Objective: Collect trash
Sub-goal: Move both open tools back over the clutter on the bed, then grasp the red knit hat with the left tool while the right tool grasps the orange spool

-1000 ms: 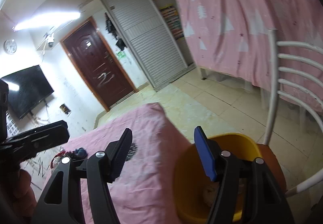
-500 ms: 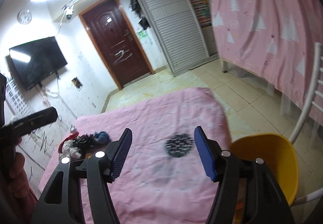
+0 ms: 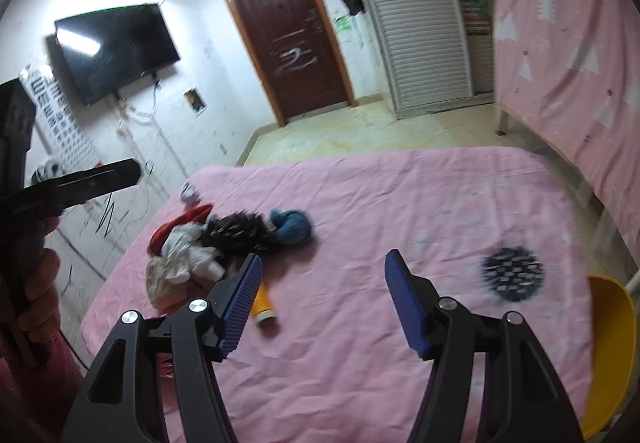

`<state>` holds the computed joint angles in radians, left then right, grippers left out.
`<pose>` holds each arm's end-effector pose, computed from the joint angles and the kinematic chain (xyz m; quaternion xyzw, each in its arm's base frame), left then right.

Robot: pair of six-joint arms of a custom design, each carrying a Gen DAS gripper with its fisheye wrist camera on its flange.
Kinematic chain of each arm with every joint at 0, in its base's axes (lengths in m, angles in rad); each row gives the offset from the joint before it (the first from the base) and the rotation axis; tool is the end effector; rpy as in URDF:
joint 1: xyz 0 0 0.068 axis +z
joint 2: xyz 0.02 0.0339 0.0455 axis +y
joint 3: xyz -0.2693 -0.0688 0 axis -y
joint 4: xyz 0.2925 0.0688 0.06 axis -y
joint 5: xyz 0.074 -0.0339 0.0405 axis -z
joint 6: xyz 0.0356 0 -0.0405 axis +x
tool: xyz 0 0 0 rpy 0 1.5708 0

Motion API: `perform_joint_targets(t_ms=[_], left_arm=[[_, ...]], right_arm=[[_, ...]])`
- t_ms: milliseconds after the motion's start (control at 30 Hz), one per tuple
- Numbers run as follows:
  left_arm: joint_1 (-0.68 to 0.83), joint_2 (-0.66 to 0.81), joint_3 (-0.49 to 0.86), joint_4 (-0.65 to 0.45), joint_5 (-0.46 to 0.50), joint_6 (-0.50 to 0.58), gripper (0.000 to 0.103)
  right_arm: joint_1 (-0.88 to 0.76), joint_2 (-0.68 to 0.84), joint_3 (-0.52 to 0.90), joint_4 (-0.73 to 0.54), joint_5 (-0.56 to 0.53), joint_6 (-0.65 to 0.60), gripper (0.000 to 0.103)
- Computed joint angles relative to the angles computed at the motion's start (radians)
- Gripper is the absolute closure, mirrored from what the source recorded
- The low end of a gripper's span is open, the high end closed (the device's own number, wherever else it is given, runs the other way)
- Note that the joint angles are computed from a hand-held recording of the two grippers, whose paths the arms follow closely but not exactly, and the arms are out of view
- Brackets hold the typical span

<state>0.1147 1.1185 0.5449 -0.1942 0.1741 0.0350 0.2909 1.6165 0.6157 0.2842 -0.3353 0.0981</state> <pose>0.2580 0.0235 0.1716 -0.0026 0.9176 -0.0507 0.3942 0.3049 0.1035 0.0980 -0.1552 0.8866 0.2280 0.3714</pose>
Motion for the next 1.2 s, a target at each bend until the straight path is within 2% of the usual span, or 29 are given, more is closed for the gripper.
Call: perform_joint_targets(t_ms=[267,500,533,567,633,667,767,900,1000,1067,1100,1133,1200], left_arm=[[0.101,0.143,-0.008,0.061,0.055,0.054,0.033],[0.158,0.292,0.044,0.075,0.156,0.068,0.033],[0.168,0.311,0.052,0.074,0.181,0.069,0.038],[0.179,0.324,0.056,0.075,0.205,0.073,0.052],[0.205,0.350,0.072,0.062,0.263,0.073,0.058],[0.217,0.355,0.076,0.060,0.282,0.071,0.064],[0.230,0.357,0.077,0.061,0.294,0.066,0.075],[0.261,0.382,0.089,0.053,0.323,0.074,0.077],[0.273,0.382,0.081,0.074,0.296,0.076,0.078],[0.276,0.386,0.078,0.078,0.283,0.092,0.082],[0.278,0.384,0.073,0.081,0.282,0.101,0.084],[0.276,0.376,0.064,0.089,0.272,0.107,0.085],[0.272,0.350,0.043,0.105,0.249,0.112,0.088]], right_arm=[[0.113,0.083,0.071,-0.070,0.040,-0.040,0.045],[0.163,0.145,0.142,-0.139,0.077,-0.071,0.045],[0.165,0.151,0.150,-0.147,0.079,-0.074,0.045],[0.170,0.159,0.157,-0.152,0.082,-0.076,0.045],[0.177,0.178,0.177,-0.171,0.086,-0.083,0.045],[0.180,0.187,0.187,-0.178,0.088,-0.085,0.045],[0.193,0.210,0.216,-0.194,0.088,-0.080,0.045],[0.200,0.230,0.234,-0.200,0.091,-0.077,0.045],[0.205,0.234,0.239,-0.203,0.099,-0.079,0.045],[0.209,0.235,0.240,-0.204,0.105,-0.082,0.046],[0.213,0.237,0.243,-0.204,0.110,-0.084,0.058],[0.218,0.238,0.246,-0.204,0.128,-0.086,0.074],[0.231,0.249,0.270,-0.218,0.155,-0.084,0.089]])
